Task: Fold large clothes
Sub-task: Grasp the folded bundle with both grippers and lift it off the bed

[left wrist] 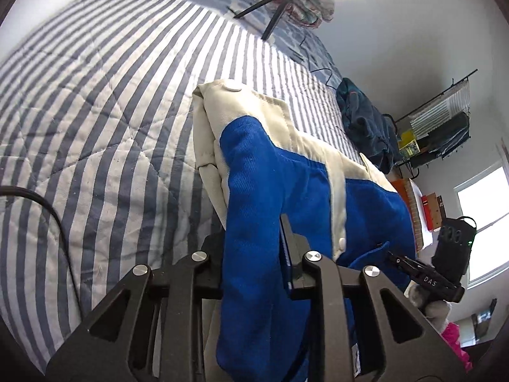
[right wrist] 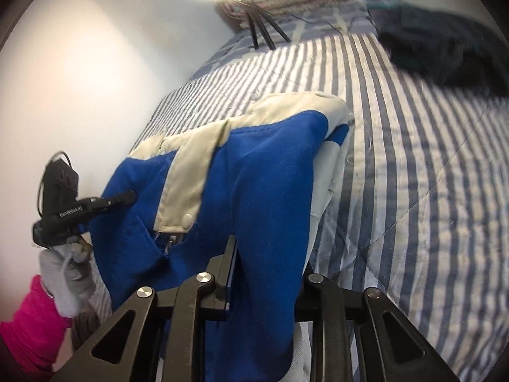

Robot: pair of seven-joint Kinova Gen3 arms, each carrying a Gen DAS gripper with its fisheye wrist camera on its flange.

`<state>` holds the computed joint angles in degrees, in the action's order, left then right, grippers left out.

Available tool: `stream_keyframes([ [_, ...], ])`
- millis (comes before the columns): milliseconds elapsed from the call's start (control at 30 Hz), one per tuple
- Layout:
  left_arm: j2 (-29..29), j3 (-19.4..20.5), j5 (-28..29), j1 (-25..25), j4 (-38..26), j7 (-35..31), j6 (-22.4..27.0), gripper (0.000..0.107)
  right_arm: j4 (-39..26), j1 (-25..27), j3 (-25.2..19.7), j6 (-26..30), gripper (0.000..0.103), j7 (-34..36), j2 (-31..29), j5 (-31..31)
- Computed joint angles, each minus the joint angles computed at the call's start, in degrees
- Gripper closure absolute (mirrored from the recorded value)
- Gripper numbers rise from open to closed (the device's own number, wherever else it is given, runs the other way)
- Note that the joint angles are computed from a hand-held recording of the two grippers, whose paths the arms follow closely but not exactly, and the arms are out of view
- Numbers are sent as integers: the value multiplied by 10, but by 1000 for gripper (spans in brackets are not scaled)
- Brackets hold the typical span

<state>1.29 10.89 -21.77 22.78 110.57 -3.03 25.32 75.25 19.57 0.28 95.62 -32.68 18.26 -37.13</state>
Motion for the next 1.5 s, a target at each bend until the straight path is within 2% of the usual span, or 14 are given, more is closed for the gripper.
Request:
stream_keyframes([
  [300, -9, 37, -79, 35, -45, 53, 76, 86, 35, -32, 17, -40, 82, 48, -98, 42],
  [433, -4, 45, -109, 54, -64, 75, 103, 86, 32, -39, 33, -43, 82, 58, -117, 49],
  [633, 20, 50, -155, 96, -134, 75, 187, 86, 17, -29, 54, -34, 82, 91, -128, 29],
  [767, 44, 46, -188, 128, -203, 44, 249, 86, -25, -10, 62, -10, 82, 96, -115, 5],
  [867, 61, 35, -206, 148, -248, 15, 271, 86, -65, 5, 61, 7, 82, 84, -101, -16],
  [1133, 112, -6, -215, 175, -359, -75, 275, 86, -190, 39, 36, 18, 83, 37, -52, -45],
  [1500, 209, -66, -145, 165, -524, -219, 253, 86, -383, 51, -26, 8, 83, -53, 44, -13],
])
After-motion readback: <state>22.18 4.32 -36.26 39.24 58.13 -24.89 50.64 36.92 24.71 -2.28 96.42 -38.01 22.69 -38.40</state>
